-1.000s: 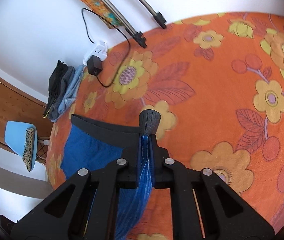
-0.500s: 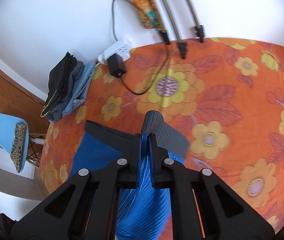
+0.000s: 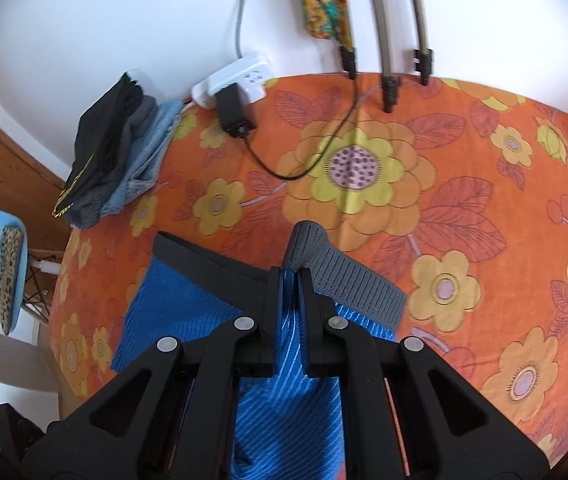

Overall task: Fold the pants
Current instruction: 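Lift the waistband with the right gripper and fold the briefs in half lengthwise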

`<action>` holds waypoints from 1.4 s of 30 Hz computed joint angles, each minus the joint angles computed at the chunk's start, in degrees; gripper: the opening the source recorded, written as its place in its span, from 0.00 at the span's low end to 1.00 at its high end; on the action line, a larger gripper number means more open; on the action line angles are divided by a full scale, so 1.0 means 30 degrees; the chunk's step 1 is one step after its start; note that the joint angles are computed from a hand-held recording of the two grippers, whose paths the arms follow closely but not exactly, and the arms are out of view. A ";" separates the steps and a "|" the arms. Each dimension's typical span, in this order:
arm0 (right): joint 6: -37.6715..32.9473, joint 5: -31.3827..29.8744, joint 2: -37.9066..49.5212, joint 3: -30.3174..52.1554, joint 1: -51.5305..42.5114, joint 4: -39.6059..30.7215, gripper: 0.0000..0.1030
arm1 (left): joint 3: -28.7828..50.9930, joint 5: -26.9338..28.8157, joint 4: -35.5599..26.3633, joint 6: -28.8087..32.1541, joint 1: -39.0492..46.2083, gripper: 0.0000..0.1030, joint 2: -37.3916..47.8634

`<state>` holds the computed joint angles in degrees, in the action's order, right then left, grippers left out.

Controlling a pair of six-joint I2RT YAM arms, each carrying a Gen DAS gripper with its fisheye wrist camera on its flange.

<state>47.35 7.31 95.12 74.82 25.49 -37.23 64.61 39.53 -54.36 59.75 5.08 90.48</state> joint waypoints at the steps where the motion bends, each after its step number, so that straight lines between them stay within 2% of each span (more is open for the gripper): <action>1: -0.0017 -0.0118 -0.0180 -0.0359 -0.0168 0.0193 0.07 | -0.0170 -0.0153 0.0272 -0.0079 -0.0169 0.20 0.0015; 10: -0.0243 -0.1201 -0.1353 -0.3374 -0.1334 0.2255 0.07 | -0.0638 -0.2227 0.2850 -0.2780 -0.2024 0.21 0.0914; 13: -0.0339 -0.1397 -0.1450 -0.3854 -0.1509 0.2760 0.07 | -0.0935 -0.3179 0.3417 -0.3157 -0.2572 0.28 0.1075; 21: -0.0781 -0.1543 -0.1536 -0.4232 -0.1534 0.3403 0.07 | -0.2030 -0.4199 0.5002 -0.4158 -0.3280 0.29 0.0488; 23: -0.0796 -0.1578 -0.1552 -0.4277 -0.1555 0.3467 0.07 | -0.2435 -0.4167 0.5327 -0.4088 -0.3340 0.21 0.0123; 24: -0.0787 -0.1585 -0.1555 -0.4293 -0.1577 0.3497 0.07 | -0.2541 -0.4125 0.5361 -0.4053 -0.3357 0.13 0.0011; 27: -0.0705 -0.1565 -0.1565 -0.4338 -0.1597 0.3525 0.07 | -0.2780 -0.3987 0.5516 -0.4217 -0.3386 0.07 -0.0386; 33: -0.0600 -0.1364 -0.1850 -0.4306 -0.1555 0.3260 0.07 | -0.2302 -0.2758 0.4360 -0.4140 -0.2531 0.05 -0.0984; 42: -0.0319 -0.0300 -0.1714 -0.2306 -0.0316 0.1754 0.07 | -0.0093 -0.0380 -0.0026 -0.1748 0.0639 0.05 -0.1658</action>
<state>46.40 6.41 89.97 67.91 24.54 -31.96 64.33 38.39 -54.44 54.51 6.99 85.50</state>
